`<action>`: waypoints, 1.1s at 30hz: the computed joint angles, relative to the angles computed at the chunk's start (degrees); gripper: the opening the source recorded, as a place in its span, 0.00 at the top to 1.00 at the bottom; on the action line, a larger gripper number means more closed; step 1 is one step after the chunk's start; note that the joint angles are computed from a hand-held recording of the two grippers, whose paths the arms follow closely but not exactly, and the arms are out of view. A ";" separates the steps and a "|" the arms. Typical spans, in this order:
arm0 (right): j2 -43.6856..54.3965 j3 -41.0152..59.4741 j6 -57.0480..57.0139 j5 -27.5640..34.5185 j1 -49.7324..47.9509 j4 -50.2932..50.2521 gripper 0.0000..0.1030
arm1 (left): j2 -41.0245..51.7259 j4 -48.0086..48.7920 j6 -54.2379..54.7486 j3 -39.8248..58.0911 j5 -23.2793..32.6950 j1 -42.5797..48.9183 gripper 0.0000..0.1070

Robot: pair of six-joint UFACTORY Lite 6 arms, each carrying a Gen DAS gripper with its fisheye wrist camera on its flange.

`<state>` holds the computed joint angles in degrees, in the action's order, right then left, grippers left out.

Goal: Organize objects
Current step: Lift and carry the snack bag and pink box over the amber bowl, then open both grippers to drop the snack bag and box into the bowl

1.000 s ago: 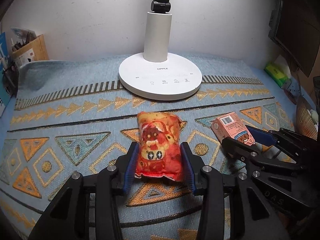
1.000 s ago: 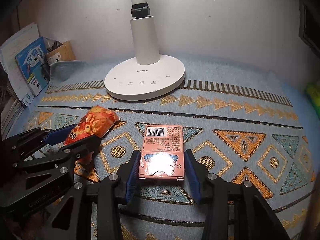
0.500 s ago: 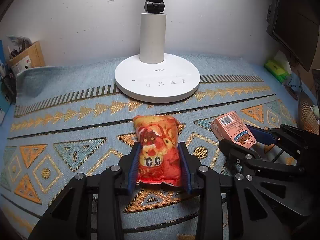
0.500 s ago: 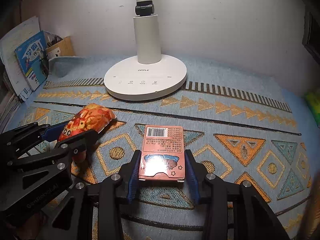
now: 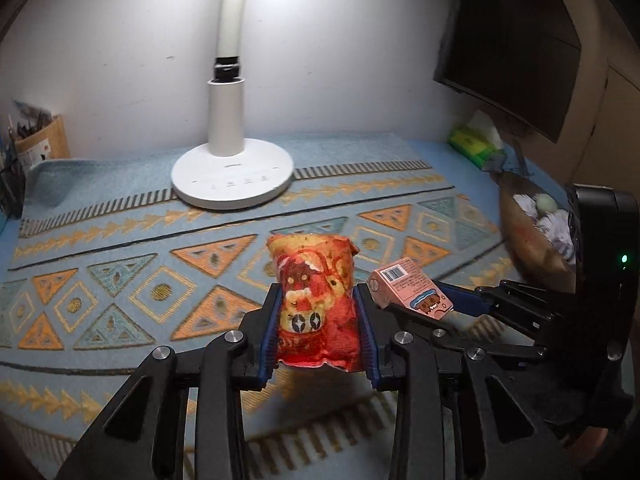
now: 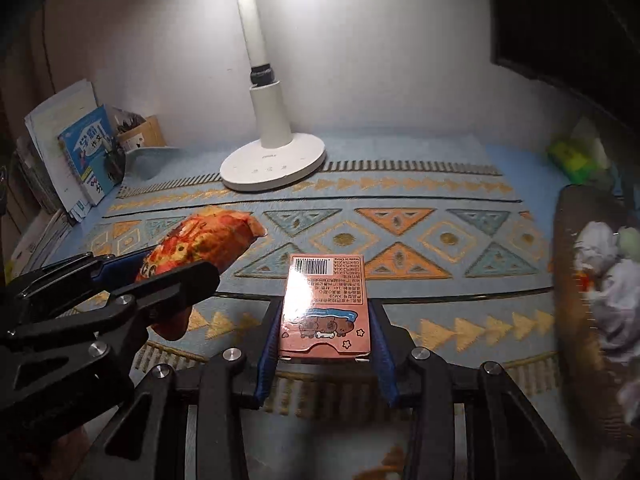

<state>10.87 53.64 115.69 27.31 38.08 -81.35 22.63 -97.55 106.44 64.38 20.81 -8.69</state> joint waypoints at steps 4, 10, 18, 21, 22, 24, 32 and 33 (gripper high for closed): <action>-19.23 -9.16 -9.57 9.39 1.19 10.52 0.61 | -9.01 0.04 -4.22 -5.48 2.13 -4.66 0.71; -50.48 -20.75 -18.09 26.33 0.15 18.37 0.61 | -14.91 2.13 -13.05 -1.91 0.68 -16.23 0.71; -66.47 -27.35 -41.92 13.95 -25.11 34.71 0.61 | -0.27 2.16 -19.75 17.60 -9.49 -30.96 0.71; -65.62 -28.11 -38.57 14.17 -24.54 30.65 0.61 | 4.25 6.31 -23.88 23.20 -11.05 -33.57 0.71; -63.95 -28.32 -38.93 12.53 -26.09 30.51 0.57 | 5.64 11.72 -29.16 25.16 -11.58 -34.23 0.71; -60.54 -28.13 -46.84 7.26 -32.54 36.85 0.57 | 8.74 23.71 -40.30 28.82 -13.68 -35.65 0.65; -64.05 -29.19 -34.99 15.74 -18.50 30.25 0.57 | 7.53 36.87 -51.78 22.48 -12.71 -33.60 0.59; -62.74 -28.28 -30.81 18.48 -13.86 27.30 0.57 | 5.26 31.09 -45.78 19.23 -13.47 -33.11 0.59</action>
<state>-51.87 25.36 84.87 45.79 24.22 -54.05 27.88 -66.46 60.66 83.61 7.34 -41.80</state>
